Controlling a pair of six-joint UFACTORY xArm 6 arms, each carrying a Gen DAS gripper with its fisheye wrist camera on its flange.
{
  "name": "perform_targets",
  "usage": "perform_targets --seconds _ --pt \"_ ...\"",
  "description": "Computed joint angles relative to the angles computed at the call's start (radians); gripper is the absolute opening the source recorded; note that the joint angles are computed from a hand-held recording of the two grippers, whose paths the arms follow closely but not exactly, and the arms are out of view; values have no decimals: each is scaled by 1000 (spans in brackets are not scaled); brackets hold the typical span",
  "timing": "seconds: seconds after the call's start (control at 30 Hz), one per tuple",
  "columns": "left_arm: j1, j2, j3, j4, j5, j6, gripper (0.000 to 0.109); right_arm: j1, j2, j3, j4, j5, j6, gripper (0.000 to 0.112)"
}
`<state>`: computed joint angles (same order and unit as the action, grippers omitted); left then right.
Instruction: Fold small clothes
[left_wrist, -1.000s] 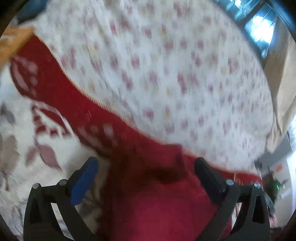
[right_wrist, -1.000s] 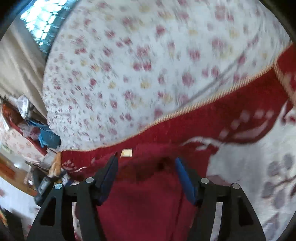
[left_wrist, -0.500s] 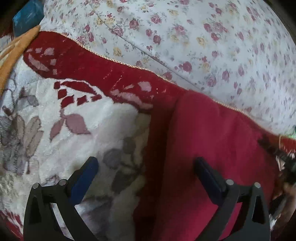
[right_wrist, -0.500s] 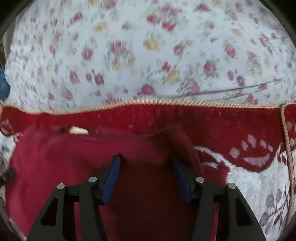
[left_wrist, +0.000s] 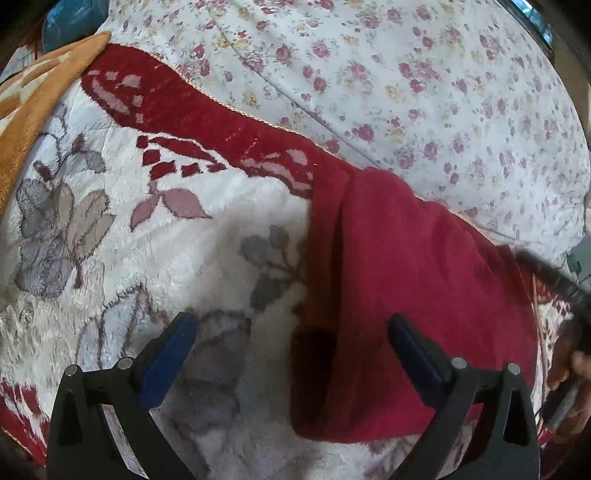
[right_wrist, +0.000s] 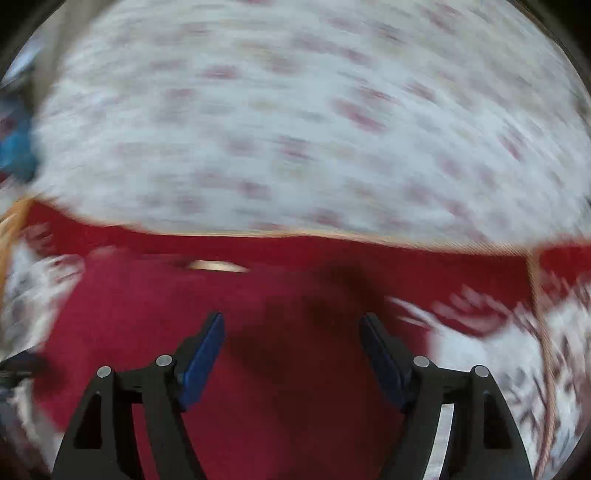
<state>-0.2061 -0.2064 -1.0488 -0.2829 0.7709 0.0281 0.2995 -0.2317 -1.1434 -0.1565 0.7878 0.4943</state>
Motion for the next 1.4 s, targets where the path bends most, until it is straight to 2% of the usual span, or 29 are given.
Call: perform_targets --seconds 0.1,0.2,0.3,0.37,0.43,0.53,0.6,0.7,0.73,0.8,0.87,0.93,1.2,1.4 --pt "-14 -2 13 37 -4 -19 103 79 176 -168 193 -2 -150 80" --pt "-11 -2 23 50 -15 -22 103 138 395 -397 220 75 -165 80" --pt "3 0 25 26 -13 1 103 151 571 -594 319 164 -195 80" --pt "7 0 29 17 -12 12 103 159 643 -681 306 220 -170 85" --pt "12 3 29 4 -9 30 103 167 669 -713 280 228 -178 93" --pt "14 8 24 -5 -4 38 103 183 774 -876 213 358 -183 95" --pt "14 14 19 -7 -3 33 103 202 825 -946 139 412 -171 95" --pt "9 19 13 1 -6 18 103 218 804 -903 67 384 -155 87" --pt "7 22 9 2 -10 13 103 218 787 -878 51 369 -143 75" --pt "4 26 4 -8 -22 14 103 192 711 -768 114 285 -164 61" --pt "-1 23 9 -25 -47 18 103 162 650 -687 197 230 -199 40" --pt "-15 24 9 -41 -78 30 103 132 598 -621 288 185 -232 33" --pt "-65 63 -19 -17 -100 24 103 122 576 -589 355 151 -251 30" --pt "-71 69 -27 -13 -101 14 103 117 583 -601 372 165 -271 30"
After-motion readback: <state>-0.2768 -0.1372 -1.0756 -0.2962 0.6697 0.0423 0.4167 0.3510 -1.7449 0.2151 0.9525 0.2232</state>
